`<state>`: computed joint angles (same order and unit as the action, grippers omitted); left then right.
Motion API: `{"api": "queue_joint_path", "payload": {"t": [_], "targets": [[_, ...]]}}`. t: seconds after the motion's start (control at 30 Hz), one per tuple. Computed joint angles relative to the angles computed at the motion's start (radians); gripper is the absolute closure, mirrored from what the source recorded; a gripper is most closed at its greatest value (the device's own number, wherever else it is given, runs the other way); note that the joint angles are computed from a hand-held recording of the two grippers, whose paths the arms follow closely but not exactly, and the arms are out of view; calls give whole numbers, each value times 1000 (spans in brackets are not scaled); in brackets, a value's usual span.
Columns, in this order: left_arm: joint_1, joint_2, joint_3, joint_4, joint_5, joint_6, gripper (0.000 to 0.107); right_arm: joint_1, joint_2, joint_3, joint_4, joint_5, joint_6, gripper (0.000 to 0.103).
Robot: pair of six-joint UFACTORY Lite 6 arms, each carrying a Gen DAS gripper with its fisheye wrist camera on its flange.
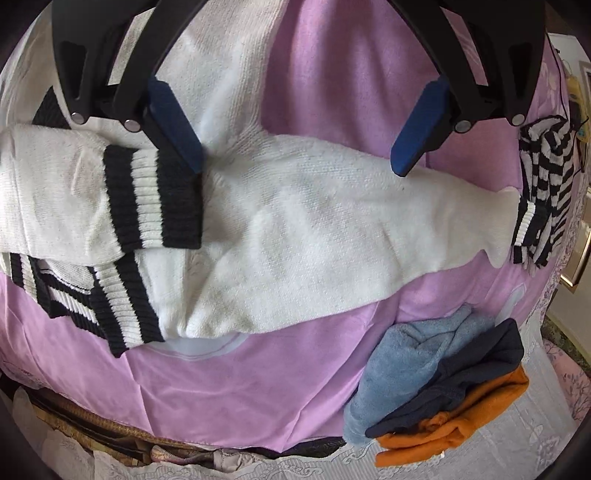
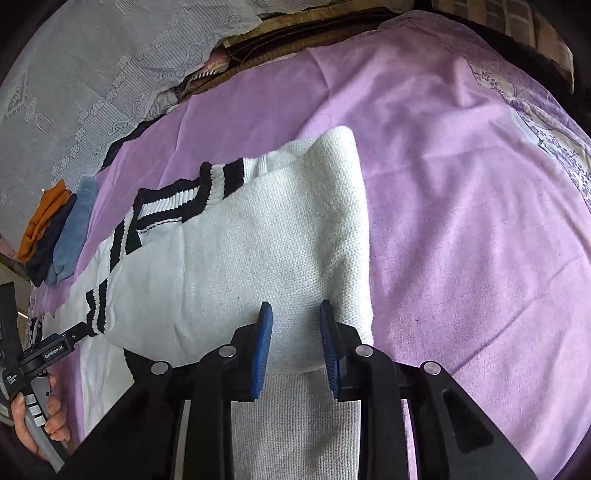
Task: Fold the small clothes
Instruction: 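Fold the sleeve across the sweater body with the right gripper and release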
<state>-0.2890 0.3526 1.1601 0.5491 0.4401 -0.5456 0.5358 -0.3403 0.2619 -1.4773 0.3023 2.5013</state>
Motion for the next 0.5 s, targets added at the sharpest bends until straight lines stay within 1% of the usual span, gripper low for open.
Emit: {"api": "queue_joint_path", "payload": {"t": [0.03, 0.07, 0.1, 0.2, 0.27, 0.4, 0.47, 0.5], "targets": [[24, -15, -20, -31, -6, 31, 8, 17, 1, -6, -49, 16, 55, 77], [56, -43, -50, -75, -23, 80, 8, 30, -6, -7, -57, 29, 69, 77], [90, -76, -83, -110, -40, 126, 8, 44, -33, -11, -23, 45, 41, 76], [203, -137, -141, -179, -74, 249, 8, 110, -79, 44, 230, 117, -187, 75], [308, -147, -145, -298, -88, 403, 8, 153, -53, 95, 260, 140, -208, 74], [528, -55, -19, -601, -41, 732, 8, 242, 113, 276, 263, 141, -222, 74], [624, 33, 95, -725, 5, 847, 8, 289, 224, 401, 276, 136, -260, 74], [667, 75, 154, -770, 32, 884, 8, 309, 281, 470, 293, 135, -293, 72]]}}
